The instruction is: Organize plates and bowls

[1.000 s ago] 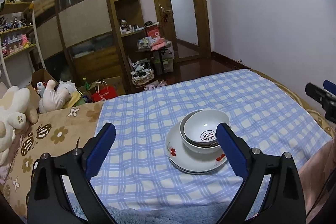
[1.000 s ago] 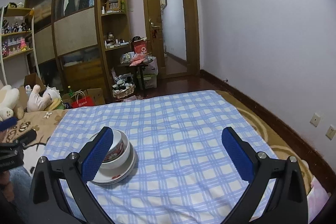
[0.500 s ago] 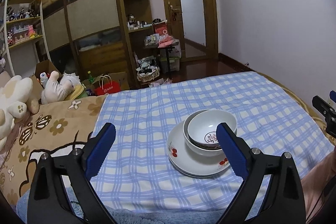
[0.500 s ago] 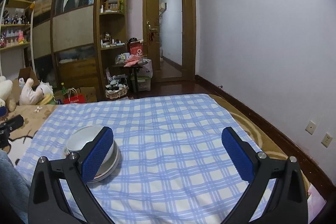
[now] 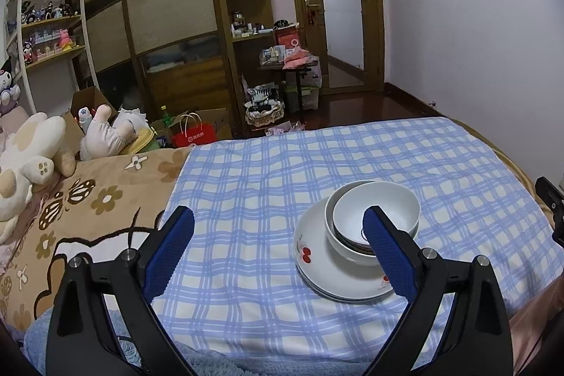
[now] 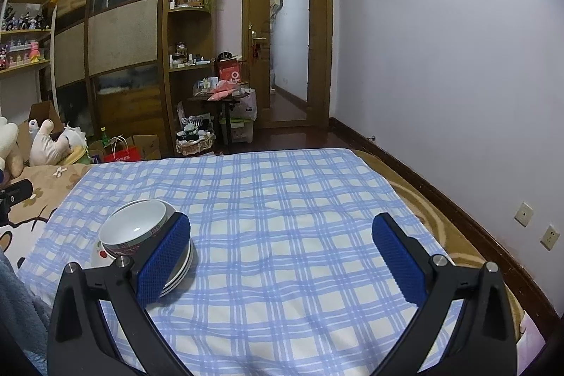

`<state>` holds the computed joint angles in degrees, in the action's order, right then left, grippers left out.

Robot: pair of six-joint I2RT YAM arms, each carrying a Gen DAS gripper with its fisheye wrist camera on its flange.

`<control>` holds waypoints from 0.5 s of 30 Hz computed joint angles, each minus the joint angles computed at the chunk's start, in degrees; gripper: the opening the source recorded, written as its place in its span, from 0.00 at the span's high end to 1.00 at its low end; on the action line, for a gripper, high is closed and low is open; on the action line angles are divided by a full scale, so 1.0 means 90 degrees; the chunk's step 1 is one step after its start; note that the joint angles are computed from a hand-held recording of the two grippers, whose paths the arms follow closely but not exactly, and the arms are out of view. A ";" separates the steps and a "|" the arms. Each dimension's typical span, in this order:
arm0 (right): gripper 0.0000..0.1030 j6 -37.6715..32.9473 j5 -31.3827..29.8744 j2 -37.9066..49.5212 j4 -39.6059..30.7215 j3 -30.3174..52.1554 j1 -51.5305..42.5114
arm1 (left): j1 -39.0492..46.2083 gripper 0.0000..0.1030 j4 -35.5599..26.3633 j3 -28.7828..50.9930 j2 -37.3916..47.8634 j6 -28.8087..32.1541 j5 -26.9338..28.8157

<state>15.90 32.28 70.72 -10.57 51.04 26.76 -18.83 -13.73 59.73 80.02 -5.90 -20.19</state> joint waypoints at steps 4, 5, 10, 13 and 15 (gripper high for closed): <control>0.00 0.0018 0.0049 0.0042 0.0026 0.0004 -0.0013 | 0.0000 0.07 0.0064 -0.0012 0.0013 -0.0038 -0.0106; 0.00 0.0014 0.0055 0.0049 0.0023 0.0012 -0.0012 | 0.0029 0.07 0.0048 -0.0002 0.0018 -0.0063 -0.0071; 0.00 0.0002 0.0036 0.0098 0.0019 0.0029 -0.0027 | 0.0062 0.07 0.0003 0.0031 0.0047 -0.0112 -0.0069; 0.00 -0.0006 0.0011 0.0105 0.0024 0.0031 -0.0036 | 0.0065 0.07 -0.0013 0.0020 0.0046 -0.0101 -0.0052; 0.00 -0.0010 0.0017 0.0119 0.0046 0.0024 -0.0041 | 0.0074 0.07 -0.0023 0.0025 0.0050 -0.0096 -0.0027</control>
